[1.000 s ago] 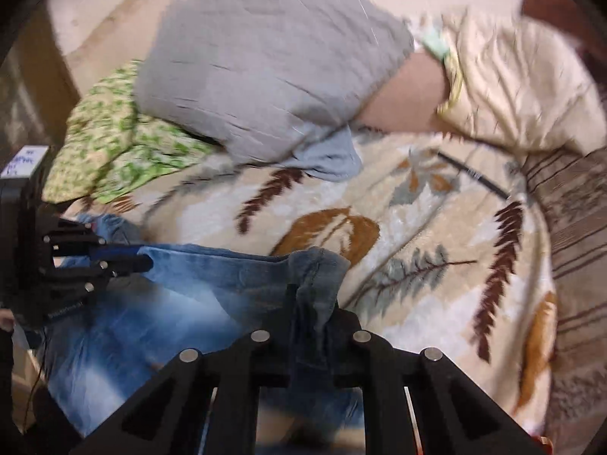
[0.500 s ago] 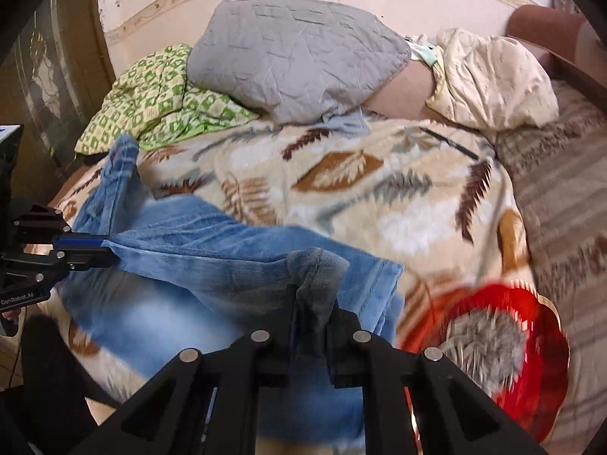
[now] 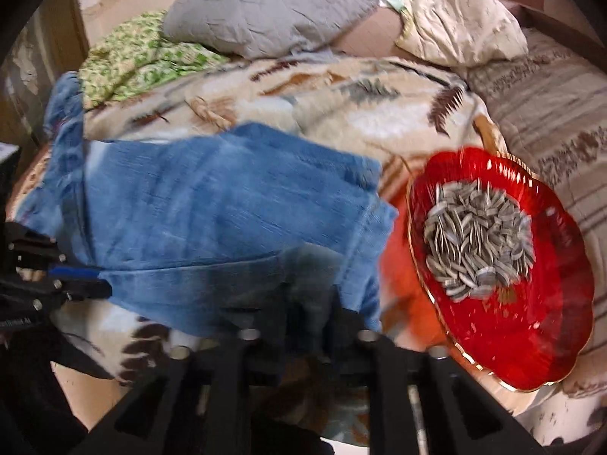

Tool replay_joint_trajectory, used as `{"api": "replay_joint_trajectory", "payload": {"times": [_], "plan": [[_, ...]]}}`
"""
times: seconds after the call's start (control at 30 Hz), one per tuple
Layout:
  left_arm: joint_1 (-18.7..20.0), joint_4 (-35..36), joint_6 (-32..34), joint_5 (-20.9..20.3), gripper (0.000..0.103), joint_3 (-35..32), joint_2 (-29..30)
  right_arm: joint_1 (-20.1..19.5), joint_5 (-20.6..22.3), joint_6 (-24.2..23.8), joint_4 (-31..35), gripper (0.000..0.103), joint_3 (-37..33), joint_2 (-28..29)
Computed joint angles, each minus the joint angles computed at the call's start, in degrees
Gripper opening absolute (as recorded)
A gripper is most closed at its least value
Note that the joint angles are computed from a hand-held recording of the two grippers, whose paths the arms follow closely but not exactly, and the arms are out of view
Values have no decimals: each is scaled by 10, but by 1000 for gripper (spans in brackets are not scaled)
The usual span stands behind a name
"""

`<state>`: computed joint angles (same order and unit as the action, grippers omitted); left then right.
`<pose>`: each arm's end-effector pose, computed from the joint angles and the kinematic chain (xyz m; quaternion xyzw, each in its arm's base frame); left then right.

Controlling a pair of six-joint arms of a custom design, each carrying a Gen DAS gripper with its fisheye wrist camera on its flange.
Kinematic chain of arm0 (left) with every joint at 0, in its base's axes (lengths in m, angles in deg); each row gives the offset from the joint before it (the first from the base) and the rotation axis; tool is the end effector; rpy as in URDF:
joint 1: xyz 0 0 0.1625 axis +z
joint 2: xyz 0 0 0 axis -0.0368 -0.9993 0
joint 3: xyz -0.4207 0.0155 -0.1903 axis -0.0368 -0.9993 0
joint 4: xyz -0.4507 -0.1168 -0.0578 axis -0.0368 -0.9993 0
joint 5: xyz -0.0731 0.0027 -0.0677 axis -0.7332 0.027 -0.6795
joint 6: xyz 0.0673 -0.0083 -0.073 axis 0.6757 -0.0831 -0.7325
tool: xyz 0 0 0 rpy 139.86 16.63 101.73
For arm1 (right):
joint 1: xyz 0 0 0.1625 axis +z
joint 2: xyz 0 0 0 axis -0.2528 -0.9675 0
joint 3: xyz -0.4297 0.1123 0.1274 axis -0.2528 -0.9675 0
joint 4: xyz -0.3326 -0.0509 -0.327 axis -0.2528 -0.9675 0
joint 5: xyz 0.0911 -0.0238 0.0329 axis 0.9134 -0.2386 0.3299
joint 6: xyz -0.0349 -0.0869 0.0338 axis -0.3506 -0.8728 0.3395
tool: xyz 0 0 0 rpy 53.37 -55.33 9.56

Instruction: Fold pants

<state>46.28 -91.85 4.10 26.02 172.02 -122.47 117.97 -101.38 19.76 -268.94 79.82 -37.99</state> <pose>-0.0731 -0.3250 0.1552 0.2406 0.9370 -0.1288 0.2183 0.1725 -0.3817 0.0589 0.2800 -0.8914 0.1898 0.3015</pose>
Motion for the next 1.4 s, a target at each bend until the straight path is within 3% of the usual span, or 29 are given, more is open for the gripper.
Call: {"api": "replay_joint_trajectory", "payload": {"times": [0.07, 0.1, 0.13, 0.2, 0.23, 0.27, 0.33, 0.43, 0.67, 0.9, 1.13, 1.4], "plan": [[11, 5, -5, -13, 7, -7, -3, -3, -3, -11, -27, 44, 1, 12], [15, 10, -6, -18, 7, -10, -4, 5, -30, -18, -50, 68, -3, 26], [15, 12, -5, -20, 7, -11, -7, 11, -57, -25, -70, 72, -8, 36], [2, 35, -17, -14, 15, -11, -28, 9, -49, -6, -45, 73, -2, 19], [-5, 47, -24, -8, 39, -11, -41, 7, -37, 8, -26, 73, 4, 1], [-19, 59, -34, 2, 71, -8, -64, 9, -26, 10, -27, 73, 13, -12], [-47, 70, -45, 29, 88, 1, -122, 23, -31, -2, -41, 75, 22, -22], [-54, 126, -56, 57, 88, -15, -178, 47, -29, -13, -41, 76, 28, -39], [-37, 262, -85, 125, 88, -42, -316, 112, -8, 19, 5, 78, 4, -44], [16, 352, -77, 174, 88, -92, -407, 169, 60, 52, 73, 80, -64, 39], [107, 259, 11, 174, 89, -147, -350, 205, 114, 72, 138, 80, -163, 151], [198, 99, 115, 152, 89, -207, -180, 219, 129, 115, 168, 80, -262, 228]]}}
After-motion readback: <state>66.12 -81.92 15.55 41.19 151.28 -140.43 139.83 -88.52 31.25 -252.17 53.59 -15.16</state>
